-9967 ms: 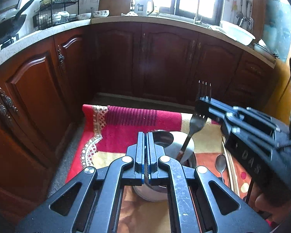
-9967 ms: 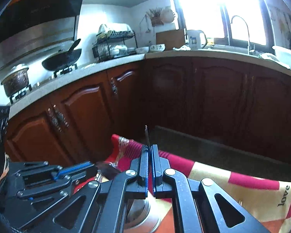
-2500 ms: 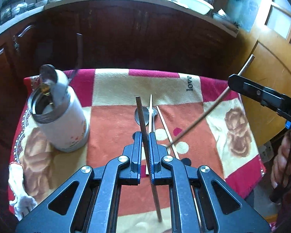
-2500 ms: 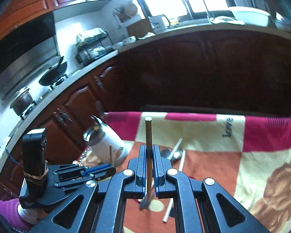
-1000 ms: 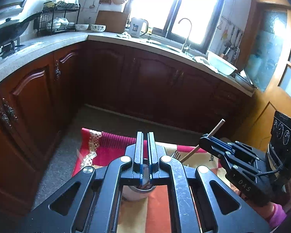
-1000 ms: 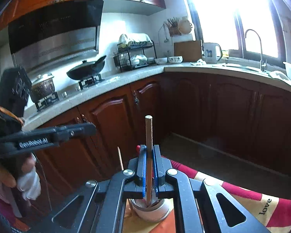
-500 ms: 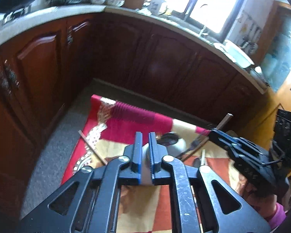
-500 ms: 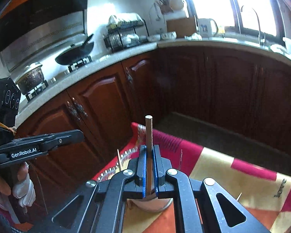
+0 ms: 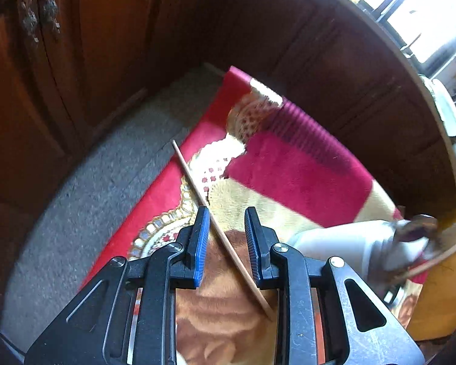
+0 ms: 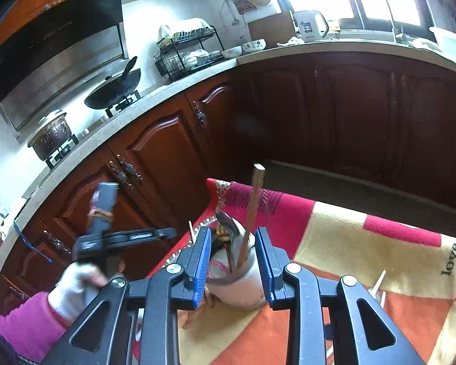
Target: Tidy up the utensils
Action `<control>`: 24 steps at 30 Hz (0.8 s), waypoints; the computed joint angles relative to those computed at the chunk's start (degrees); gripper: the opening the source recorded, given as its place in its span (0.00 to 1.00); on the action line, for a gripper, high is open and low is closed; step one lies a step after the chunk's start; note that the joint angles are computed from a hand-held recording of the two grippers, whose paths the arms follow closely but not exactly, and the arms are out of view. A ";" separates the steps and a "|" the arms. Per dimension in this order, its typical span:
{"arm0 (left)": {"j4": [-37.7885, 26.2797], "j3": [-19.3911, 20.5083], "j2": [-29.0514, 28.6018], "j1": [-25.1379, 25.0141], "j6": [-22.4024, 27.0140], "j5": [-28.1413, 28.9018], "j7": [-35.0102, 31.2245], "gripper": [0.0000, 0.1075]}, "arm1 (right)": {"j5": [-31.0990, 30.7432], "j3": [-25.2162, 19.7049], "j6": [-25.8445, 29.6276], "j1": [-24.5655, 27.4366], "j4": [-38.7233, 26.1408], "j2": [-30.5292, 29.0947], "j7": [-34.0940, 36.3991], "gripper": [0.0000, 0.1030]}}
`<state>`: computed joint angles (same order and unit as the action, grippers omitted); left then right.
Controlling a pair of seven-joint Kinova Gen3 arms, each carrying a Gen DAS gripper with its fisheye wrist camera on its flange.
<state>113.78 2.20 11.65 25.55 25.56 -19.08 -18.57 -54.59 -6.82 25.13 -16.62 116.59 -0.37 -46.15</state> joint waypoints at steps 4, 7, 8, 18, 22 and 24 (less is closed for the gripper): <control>-3.30 -1.53 4.90 0.76 2.34 -0.64 1.82 0.21 | -4.06 2.32 2.64 1.69 2.03 -1.87 4.29 0.27; -5.38 -1.22 7.57 -0.17 3.68 1.42 -0.33 0.21 | -6.09 3.82 3.73 2.46 2.94 -2.82 6.47 0.29; -5.99 -1.47 8.34 0.05 4.09 1.63 -0.66 0.21 | -6.78 4.27 4.11 2.72 3.19 -3.05 7.04 0.31; -3.89 -4.31 8.71 2.77 0.14 0.47 -0.71 0.06 | -8.49 4.92 5.23 3.34 4.47 -3.84 8.78 0.32; -0.13 -6.41 1.57 5.78 -2.13 -4.15 3.08 0.05 | -9.78 5.48 5.38 3.44 5.05 -4.25 10.23 0.32; 0.15 -5.25 -1.71 5.83 -1.88 -6.87 4.70 0.04 | -9.94 5.54 5.27 3.47 5.18 -4.24 10.30 0.32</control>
